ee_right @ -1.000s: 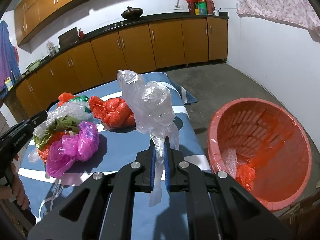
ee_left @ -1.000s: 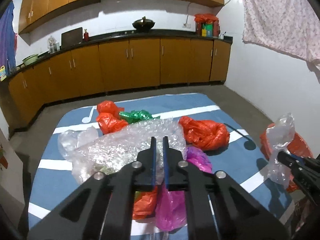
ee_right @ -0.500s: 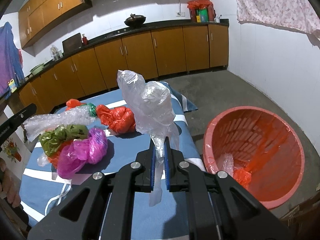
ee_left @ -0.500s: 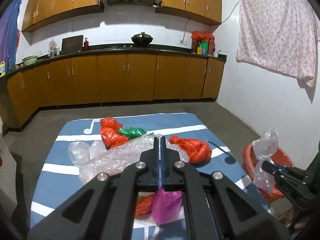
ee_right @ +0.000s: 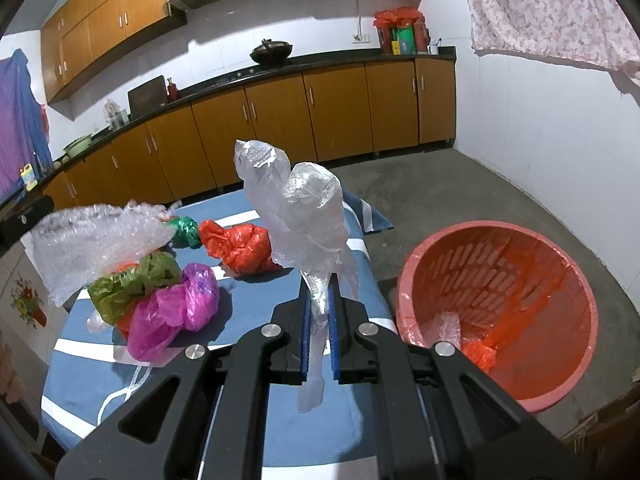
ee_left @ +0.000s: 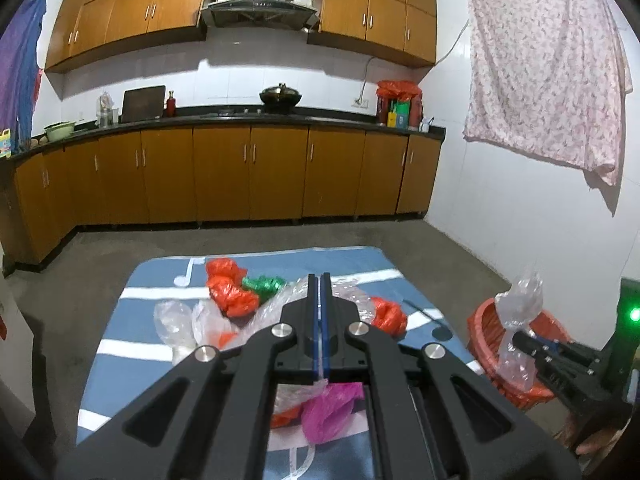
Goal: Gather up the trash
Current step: 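Carry the clear bag and bubble wrap over the orange basket with both grippers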
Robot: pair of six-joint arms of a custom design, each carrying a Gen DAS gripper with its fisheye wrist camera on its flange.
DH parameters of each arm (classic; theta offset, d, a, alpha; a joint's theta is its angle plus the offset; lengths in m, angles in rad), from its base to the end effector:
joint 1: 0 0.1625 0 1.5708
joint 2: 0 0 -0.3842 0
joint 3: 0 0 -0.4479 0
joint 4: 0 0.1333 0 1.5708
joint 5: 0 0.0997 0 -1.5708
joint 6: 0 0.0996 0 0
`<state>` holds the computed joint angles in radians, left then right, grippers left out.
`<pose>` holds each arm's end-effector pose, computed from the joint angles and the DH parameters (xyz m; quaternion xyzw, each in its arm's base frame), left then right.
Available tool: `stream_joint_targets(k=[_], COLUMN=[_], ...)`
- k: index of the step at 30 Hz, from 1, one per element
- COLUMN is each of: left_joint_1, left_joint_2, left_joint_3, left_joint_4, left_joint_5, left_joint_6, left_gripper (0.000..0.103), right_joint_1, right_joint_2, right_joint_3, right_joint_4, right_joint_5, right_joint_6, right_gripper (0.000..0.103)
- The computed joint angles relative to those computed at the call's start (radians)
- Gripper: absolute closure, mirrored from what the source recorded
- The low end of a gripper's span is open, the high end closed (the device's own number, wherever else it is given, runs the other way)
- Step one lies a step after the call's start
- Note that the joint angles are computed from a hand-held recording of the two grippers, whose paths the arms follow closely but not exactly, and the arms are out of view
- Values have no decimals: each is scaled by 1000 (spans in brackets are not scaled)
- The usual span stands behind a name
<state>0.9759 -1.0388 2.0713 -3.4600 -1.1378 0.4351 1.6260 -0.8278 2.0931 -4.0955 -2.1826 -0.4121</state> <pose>-0.1678 -0.5604 0.1252 0.3599 0.8171 -0.4200 0.1624 0.1037 -0.4978 0.0882 0.0059 -0.7908 0.5094 0.3392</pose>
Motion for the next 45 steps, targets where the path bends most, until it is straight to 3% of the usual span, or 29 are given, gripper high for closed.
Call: stream_joint_targets(k=[11, 25, 45], left_joint_1=[-69, -94, -142], left_joint_2=[-7, -3, 136], left_joint_3=[8, -60, -87], left_joint_4=[10, 30, 112], left_joint_5=[-43, -55, -153], left_joint_6=[-13, -10, -69], left_gripper=[101, 101, 101], right_joint_1=[-1, -10, -51], right_joint_2=[-45, -63, -142], right_joint_3=[42, 61, 121], right_joint_4=[-47, -67, -117], right_joint_5=[-17, -18, -92], right_joint_6=[-27, -31, -63], right_gripper=[95, 95, 95])
